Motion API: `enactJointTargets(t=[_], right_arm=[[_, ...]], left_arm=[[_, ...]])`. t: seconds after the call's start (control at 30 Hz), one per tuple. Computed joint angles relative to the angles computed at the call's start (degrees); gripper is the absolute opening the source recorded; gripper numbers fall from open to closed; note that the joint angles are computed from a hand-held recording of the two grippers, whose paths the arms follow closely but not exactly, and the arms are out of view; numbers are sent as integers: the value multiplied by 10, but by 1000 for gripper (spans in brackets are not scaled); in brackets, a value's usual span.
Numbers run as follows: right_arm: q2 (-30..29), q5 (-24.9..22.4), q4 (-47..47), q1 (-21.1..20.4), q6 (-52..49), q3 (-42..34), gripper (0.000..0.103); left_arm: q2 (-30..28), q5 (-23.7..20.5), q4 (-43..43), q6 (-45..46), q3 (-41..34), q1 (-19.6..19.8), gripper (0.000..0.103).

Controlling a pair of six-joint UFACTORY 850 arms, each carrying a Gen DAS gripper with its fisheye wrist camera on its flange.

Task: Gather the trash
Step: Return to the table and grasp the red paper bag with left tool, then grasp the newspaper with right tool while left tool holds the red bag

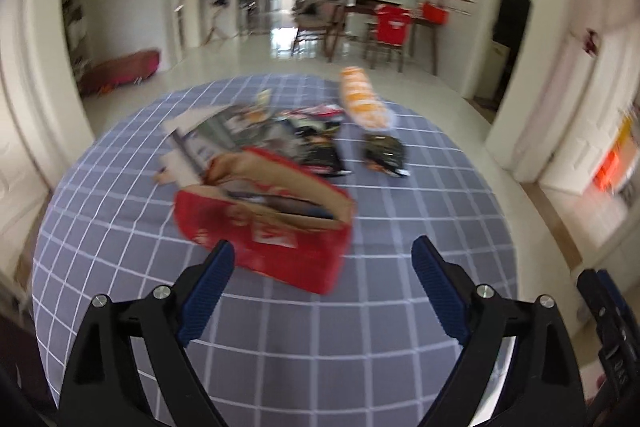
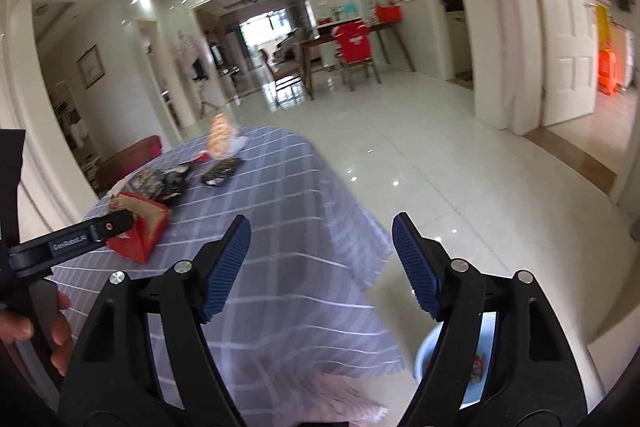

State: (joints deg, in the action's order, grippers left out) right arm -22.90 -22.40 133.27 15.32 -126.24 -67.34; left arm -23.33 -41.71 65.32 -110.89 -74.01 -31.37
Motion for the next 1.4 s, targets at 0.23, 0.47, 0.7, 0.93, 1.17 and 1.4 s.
enactJointTargets(t=[0.23, 0.47, 0.7, 0.93, 1.17, 1.4], right_arm=[[-48, 21, -130, 35, 132, -73, 73], [-81, 25, -264, 46, 264, -127, 74], [-109, 17, -383, 57, 383, -178, 74], [-130, 6, -457, 78, 454, -216, 74], [-162, -17, -548, 114, 532, -280, 74], [-238, -65, -677, 142, 668, -407, 74]], left_arm=[[-35, -2, -37, 34, -33, 26, 88], [-28, 46, -27, 21, -11, 46, 64], [38, 98, 66, -64, 71, 54, 21], [127, 99, 203, -206, 169, 57, 18], [191, 49, 258, -279, 231, 69, 18], [218, 53, 256, -283, 266, 106, 18]])
